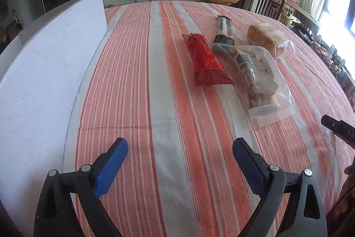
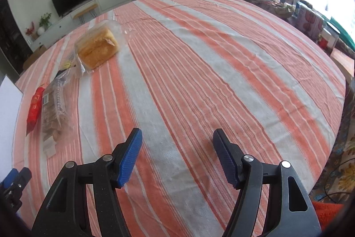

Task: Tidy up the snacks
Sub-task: 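Bring both open tools back over the table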

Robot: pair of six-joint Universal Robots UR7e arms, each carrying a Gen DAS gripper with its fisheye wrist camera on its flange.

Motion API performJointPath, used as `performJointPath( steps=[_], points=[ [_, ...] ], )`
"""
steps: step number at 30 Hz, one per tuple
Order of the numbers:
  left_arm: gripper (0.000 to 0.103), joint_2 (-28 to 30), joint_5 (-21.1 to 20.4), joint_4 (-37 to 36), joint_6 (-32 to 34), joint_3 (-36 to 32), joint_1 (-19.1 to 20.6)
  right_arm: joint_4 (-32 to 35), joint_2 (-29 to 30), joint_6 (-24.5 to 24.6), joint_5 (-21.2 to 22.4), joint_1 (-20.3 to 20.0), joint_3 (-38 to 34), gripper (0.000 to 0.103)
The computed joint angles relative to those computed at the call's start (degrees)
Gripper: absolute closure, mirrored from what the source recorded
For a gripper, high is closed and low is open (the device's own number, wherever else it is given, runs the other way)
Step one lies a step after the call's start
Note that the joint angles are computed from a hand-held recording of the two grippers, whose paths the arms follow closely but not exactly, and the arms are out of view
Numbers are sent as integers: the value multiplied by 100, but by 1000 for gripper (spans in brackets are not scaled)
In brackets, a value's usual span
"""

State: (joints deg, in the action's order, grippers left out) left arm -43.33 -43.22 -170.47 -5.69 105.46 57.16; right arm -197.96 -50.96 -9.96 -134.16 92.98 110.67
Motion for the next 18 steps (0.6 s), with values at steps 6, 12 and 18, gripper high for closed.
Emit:
performJointPath(
  steps=[6,12,18],
  points=[
    [5,133,194,-51,231,-66,-37,32,12,-38,46,-15,0,26],
    [0,156,214,42,162,-117,-16,56,21,-70,35,-9,-8,24],
    [0,154,215,43,160,-114,-17,85,91,-161,-88,25,-60,21]
  ],
)
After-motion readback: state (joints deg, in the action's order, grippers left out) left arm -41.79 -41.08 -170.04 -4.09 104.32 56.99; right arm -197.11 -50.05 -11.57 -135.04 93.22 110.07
